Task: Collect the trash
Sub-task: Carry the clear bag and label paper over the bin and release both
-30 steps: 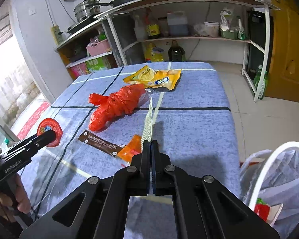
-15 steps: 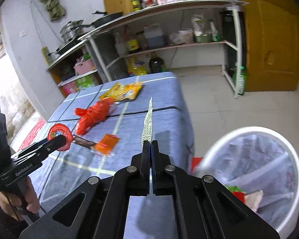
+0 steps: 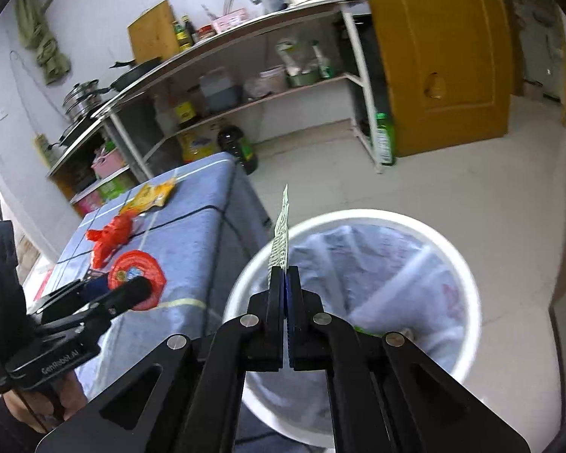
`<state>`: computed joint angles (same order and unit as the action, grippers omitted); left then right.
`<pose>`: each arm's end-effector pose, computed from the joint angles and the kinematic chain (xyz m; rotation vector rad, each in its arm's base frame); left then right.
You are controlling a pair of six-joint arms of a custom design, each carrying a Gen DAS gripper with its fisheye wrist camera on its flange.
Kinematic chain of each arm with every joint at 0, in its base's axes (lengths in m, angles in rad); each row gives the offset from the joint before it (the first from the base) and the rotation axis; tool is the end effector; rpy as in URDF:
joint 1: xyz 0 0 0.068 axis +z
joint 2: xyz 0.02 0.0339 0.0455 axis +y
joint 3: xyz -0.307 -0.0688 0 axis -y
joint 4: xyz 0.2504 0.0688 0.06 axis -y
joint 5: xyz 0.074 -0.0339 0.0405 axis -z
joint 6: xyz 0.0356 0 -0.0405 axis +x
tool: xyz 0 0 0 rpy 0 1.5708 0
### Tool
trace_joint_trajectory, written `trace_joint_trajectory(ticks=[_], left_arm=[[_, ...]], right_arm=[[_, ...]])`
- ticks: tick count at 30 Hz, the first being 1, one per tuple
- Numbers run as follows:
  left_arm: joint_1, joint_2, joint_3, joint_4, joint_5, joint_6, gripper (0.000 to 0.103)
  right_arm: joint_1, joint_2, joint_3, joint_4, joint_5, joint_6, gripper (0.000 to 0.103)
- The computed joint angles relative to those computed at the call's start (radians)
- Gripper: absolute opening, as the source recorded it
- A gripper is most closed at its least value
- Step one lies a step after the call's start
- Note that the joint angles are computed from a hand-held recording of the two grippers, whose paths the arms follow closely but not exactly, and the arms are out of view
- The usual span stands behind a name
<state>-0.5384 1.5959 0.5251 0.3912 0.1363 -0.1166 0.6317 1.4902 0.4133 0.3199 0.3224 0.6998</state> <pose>0.2425 -0.1505 0.1607 0.5526 2.2245 -0.5000 0.2045 0.1357 0.1535 0.2389 2.2882 0.3174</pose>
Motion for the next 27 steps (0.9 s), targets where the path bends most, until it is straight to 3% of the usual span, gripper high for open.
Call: trace_joint_trajectory(ticks=[8,17,21,23,27], left_arm=[[-0.135,0.16,0.114,0.002,-0.026,-0.073,0.043],[-0.157,0.251,0.194,-0.053,-0.009,-0.11,0.044],[-0.153,0.253,0.196,-0.056,0.001,-0.122,0.053],[-0.152,0.251,0.194,-0.053,0.004,-0.127,0.054],[-0.149,0.243,0.189,-0.051,0.014,-0.128,0.054]], right_arm=[[-0.095,-0.03,-0.098,0.041,-0.067,-0.011,0.001],[-0.171,0.006,-0.136,0.072,-0.116,-0.02,0.001],[-0.156,0.013,-0.127,0.051,-0.077,-0.018,0.003],[-0.144,0.003,-0.122,0.037,-0.055,-0.018,0.009],[-0.118,-0.022,-0.123,0.023,-0.009,-0.02,0.03]])
